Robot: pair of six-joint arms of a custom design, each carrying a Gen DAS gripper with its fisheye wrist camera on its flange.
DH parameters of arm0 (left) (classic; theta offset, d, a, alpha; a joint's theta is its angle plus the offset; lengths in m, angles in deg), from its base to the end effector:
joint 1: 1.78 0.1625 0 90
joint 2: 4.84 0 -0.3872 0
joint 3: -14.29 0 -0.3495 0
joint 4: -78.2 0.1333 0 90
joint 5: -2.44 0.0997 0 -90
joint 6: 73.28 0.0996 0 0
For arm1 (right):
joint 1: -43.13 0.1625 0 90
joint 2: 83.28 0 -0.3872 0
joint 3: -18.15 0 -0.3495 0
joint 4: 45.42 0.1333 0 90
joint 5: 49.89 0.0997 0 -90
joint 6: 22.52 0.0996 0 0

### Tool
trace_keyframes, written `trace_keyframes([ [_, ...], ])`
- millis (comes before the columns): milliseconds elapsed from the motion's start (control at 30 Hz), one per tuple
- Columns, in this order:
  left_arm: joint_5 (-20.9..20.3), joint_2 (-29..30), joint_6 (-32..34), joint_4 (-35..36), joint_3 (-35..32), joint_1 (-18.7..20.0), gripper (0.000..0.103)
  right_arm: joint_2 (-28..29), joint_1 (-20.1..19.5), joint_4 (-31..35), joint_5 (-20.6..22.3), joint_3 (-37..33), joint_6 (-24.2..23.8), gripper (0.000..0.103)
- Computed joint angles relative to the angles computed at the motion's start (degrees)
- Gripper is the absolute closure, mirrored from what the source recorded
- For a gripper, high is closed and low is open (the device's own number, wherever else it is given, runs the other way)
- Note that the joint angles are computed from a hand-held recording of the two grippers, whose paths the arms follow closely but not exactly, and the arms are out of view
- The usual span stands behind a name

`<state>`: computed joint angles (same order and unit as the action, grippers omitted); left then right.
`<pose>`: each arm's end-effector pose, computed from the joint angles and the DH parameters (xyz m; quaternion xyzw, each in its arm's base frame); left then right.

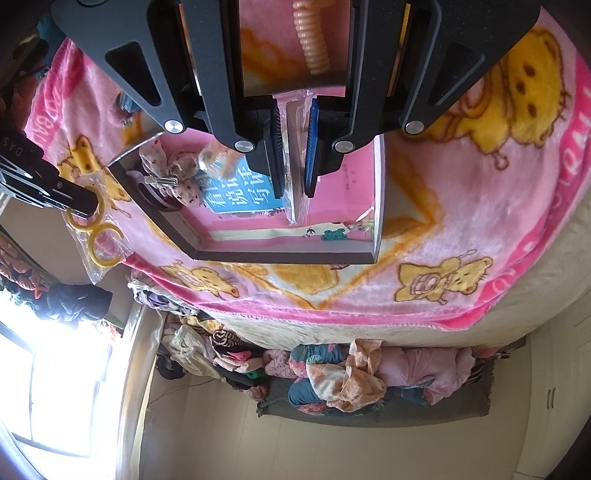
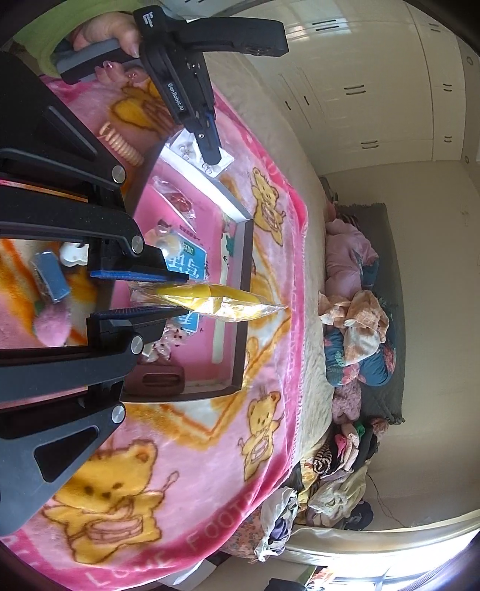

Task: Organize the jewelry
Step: 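Carry both held packets into the box and open both tools to release them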

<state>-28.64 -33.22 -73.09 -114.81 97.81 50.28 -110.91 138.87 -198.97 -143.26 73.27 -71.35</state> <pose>-0.2244 -0.6434 0.0992 0.0714 0.8173 -0.4797 0.3111 0.2060 -0.7755 0.1590 0.4276 -0.8489 0.2775 0.1396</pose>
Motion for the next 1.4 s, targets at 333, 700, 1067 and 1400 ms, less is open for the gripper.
trace_keyframes([
  [333, -0.4, 1.4, -1.0, 4.5, -4.1, 2.2, 0.098, 6.0, 0.4, 6.6, -1.0, -10.2, 0.7, 0.091],
  [700, -0.9, 2.1, -3.0, 8.8, -6.2, 4.2, 0.098, 13.8, 0.7, 13.8, -3.3, -22.9, 0.7, 0.091],
  [1067, -1.6, 2.5, -4.2, 10.5, -6.7, 5.1, 0.097, 20.8, 0.7, 19.1, -6.5, -34.1, 0.3, 0.091],
  [1400, -2.3, 2.3, -4.8, 11.0, -6.7, 5.6, 0.097, 27.7, 0.5, 25.4, -9.5, -46.3, 1.8, 0.090],
])
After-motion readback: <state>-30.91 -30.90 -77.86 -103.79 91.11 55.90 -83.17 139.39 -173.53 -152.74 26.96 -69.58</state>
